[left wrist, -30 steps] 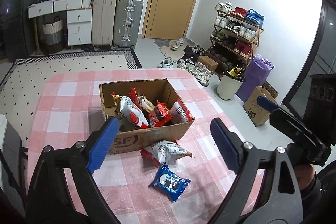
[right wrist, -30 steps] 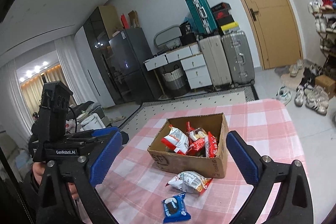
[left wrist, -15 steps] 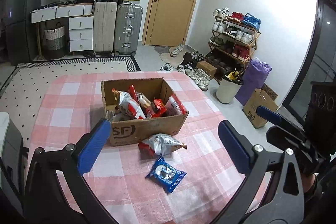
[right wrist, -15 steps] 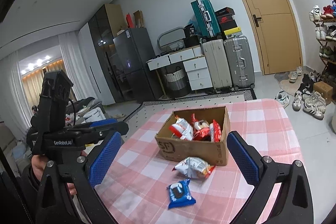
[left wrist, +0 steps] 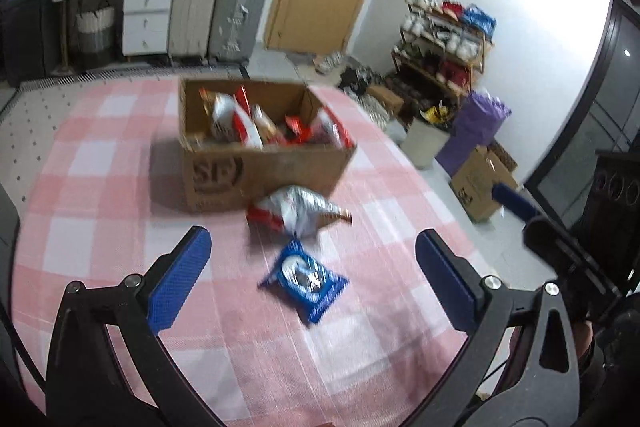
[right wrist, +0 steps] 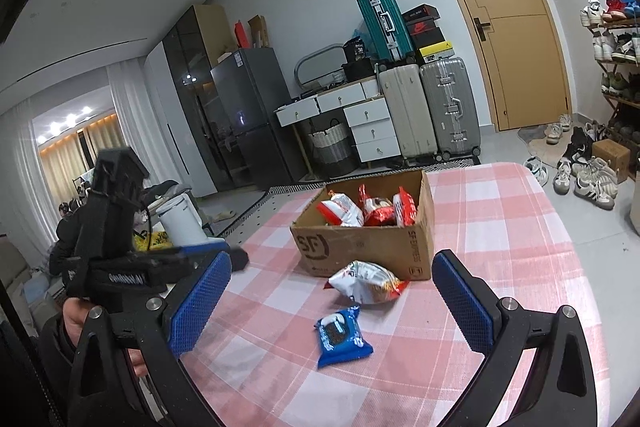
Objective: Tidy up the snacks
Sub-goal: 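Move both open grippers back toward the blue biscuit pack and white bag, then grasp the blue biscuit pack with the left gripper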
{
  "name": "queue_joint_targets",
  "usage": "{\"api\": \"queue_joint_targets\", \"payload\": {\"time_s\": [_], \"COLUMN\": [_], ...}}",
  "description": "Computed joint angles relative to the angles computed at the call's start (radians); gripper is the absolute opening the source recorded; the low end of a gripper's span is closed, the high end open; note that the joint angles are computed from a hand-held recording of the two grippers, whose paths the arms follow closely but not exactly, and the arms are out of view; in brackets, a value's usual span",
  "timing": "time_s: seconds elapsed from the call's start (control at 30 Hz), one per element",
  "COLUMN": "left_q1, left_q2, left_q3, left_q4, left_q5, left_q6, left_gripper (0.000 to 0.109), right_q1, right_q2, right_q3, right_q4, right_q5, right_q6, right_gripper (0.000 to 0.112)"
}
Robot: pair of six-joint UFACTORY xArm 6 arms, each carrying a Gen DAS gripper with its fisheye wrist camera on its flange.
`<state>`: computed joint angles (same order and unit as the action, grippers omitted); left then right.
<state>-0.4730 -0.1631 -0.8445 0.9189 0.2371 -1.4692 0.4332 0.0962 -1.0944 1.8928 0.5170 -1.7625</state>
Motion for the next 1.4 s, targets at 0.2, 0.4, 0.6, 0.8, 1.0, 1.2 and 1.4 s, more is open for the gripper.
{"api": "queue_joint_targets", "payload": {"time_s": [0.2, 0.4, 0.6, 0.8, 1.0, 1.2, 1.4], "left_q1": [-0.020, -0.023, -0.014, -0.012, -0.011, -0.024, -0.015], "left_q2": [0.178, 0.320, 0.420, 0.487, 0.530, 0.547, 0.505], "left_q3": [-0.053, -0.125, -0.185, -0.231, -0.263, -0.279, -0.212], "left_q4": [-0.254, -0.352, -0.467, -0.522, -0.486, -0.564, -0.586], "left_q5": [-0.024, -0.033, -0.057, -0.075, -0.073, -0.086, -0.137], "left_q6": [0.228, 0.313, 0.412, 0.458, 0.458, 0.528, 0.528], "left_gripper": [0.102, 0.102, 0.102, 0.095, 0.053, 0.040, 0.039], "right_q1": [-0.016, -0.043, -0.057, -0.070, -0.081, -0.083, -0.078], "right_q2": [0.029, 0.108, 0.170, 0.212, 0.242, 0.256, 0.242], "right_q3": [0.023, -0.010, -0.051, -0.081, -0.101, -0.116, -0.103], "right_q4": [0.141, 0.100, 0.041, 0.008, -0.019, -0.035, -0.038], "right_q5": [-0.001, 0.013, 0.032, 0.058, 0.076, 0.076, 0.064], "right_q6": [-0.141, -0.072, 0.002, 0.045, 0.086, 0.106, 0.100], "right_gripper": [0.102, 0.102, 0.102, 0.102, 0.102, 0.102, 0.102]}}
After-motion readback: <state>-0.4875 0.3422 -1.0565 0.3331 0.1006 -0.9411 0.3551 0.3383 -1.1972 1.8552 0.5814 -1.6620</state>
